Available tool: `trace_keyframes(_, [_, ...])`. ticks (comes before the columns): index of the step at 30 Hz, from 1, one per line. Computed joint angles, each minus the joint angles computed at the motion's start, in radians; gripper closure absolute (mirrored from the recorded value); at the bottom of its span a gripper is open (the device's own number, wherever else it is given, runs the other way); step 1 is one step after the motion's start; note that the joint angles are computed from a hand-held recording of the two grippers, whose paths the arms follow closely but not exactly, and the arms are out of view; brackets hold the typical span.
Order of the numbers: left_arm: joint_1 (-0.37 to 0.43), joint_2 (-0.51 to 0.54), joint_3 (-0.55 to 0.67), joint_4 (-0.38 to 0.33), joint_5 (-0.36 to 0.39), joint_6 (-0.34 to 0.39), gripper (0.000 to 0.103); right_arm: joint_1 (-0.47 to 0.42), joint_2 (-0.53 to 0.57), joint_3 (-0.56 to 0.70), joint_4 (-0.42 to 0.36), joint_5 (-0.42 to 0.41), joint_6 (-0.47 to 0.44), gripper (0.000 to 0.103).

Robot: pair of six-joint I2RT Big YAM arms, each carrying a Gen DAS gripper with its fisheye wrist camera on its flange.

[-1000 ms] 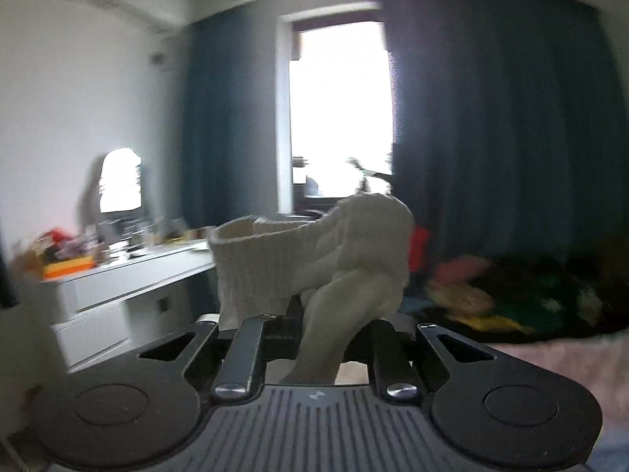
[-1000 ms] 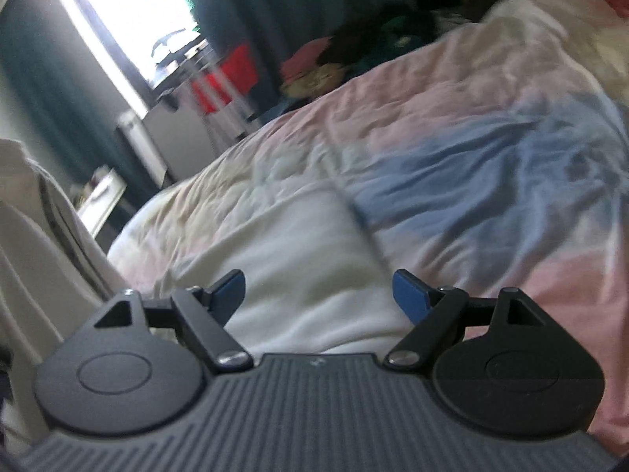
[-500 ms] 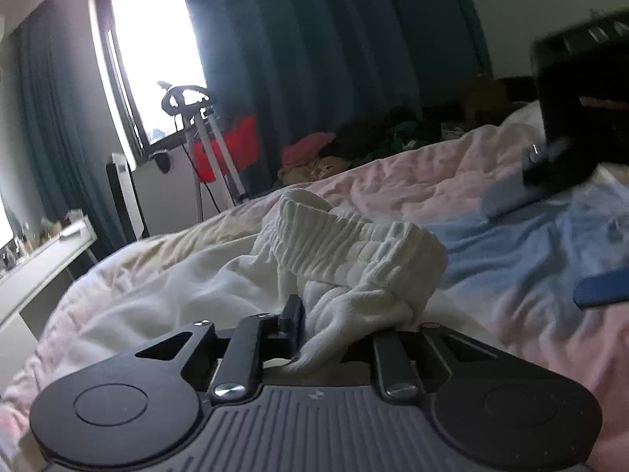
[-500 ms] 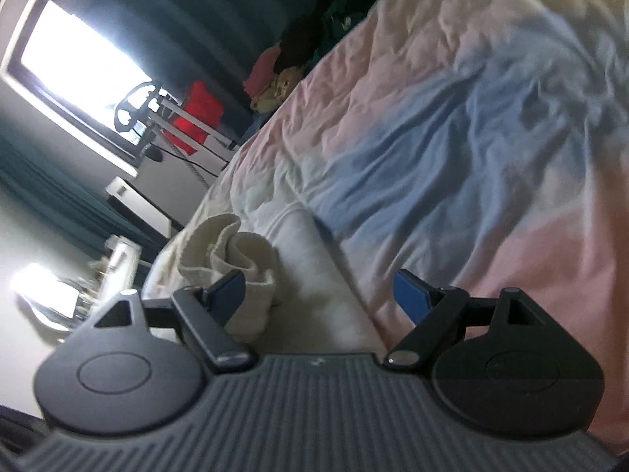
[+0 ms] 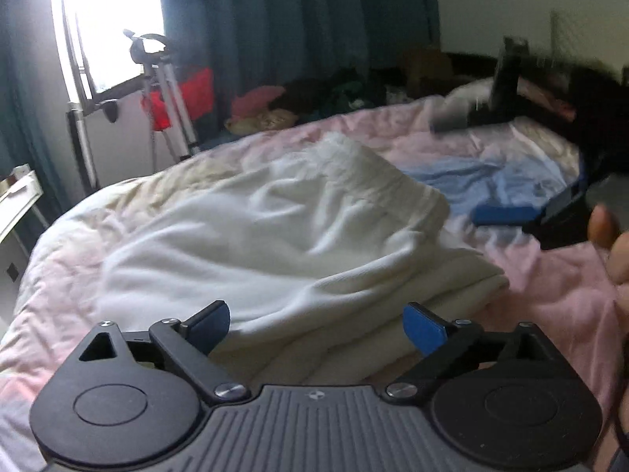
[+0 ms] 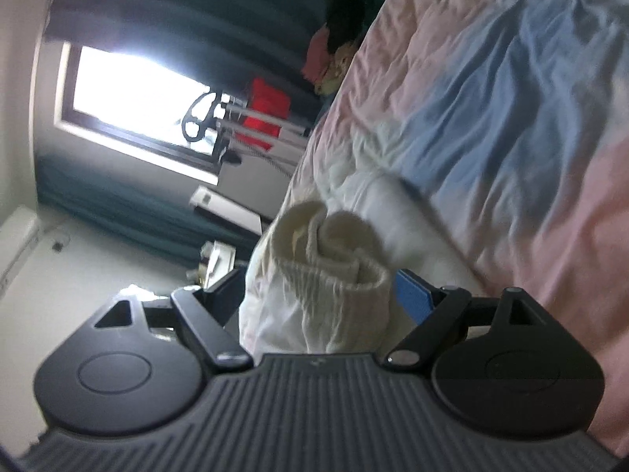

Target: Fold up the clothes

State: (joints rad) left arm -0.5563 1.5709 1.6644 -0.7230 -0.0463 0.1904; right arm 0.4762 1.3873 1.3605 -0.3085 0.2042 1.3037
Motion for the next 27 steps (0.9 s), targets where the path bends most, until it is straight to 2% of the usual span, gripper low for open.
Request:
trace_keyframes(2, [0.024, -0.021, -0.015, 0.021, 0.004, -0.023, 0.006, 0.008, 0.036, 0.043, -0.056, -0.007, -0.034, 0.018])
trace_keyframes(4, [0.040, -0.024, 0.015, 0.003, 0.010, -0.074, 0.006, 0.012, 0.078, 0.085, -0.096, -0.015, -0.070, 0.018])
trace_keyframes(8, [0.069, -0.027, 0.051, -0.016, 0.018, -0.199, 0.006, 0.016, 0.160, 0.154, -0.109, -0.013, -0.152, 0.026])
trace_keyframes(10, [0.087, -0.023, 0.058, 0.002, 0.022, -0.227, 0.006, 0.021, 0.197, 0.190, -0.120, 0.007, -0.199, 0.028])
trace_keyframes(12, [0.102, -0.017, 0.059, 0.028, 0.018, -0.245, 0.006, 0.037, 0.217, 0.220, -0.141, 0.075, -0.261, 0.053])
trace_keyframes(13, [0.109, -0.015, 0.061, 0.033, 0.016, -0.261, 0.006, 0.044, 0.227, 0.235, -0.150, 0.109, -0.292, 0.058])
trace_keyframes(15, [0.124, -0.004, 0.074, 0.029, 0.027, -0.300, 0.006, 0.060, 0.221, 0.235, -0.114, 0.163, -0.355, 0.067])
trace_keyframes(18, [0.142, 0.001, 0.089, 0.021, 0.055, -0.366, 0.006, 0.082, 0.193, 0.219, -0.025, 0.214, -0.441, 0.070])
trace_keyframes(20, [0.151, 0.005, 0.096, 0.021, 0.073, -0.396, 0.006, 0.095, 0.178, 0.216, 0.003, 0.251, -0.480, 0.070])
trace_keyframes(23, [0.162, 0.007, 0.101, 0.021, 0.072, -0.424, 0.006, 0.098, 0.150, 0.194, -0.009, 0.352, -0.460, 0.071])
trace_keyframes(25, [0.171, 0.011, 0.108, 0.012, 0.085, -0.450, 0.006, 0.092, 0.126, 0.166, -0.048, 0.430, -0.383, 0.071])
trace_keyframes(27, [0.180, 0.018, 0.117, -0.004, 0.103, -0.475, 0.006, 0.082, 0.113, 0.142, -0.139, 0.453, -0.242, 0.067])
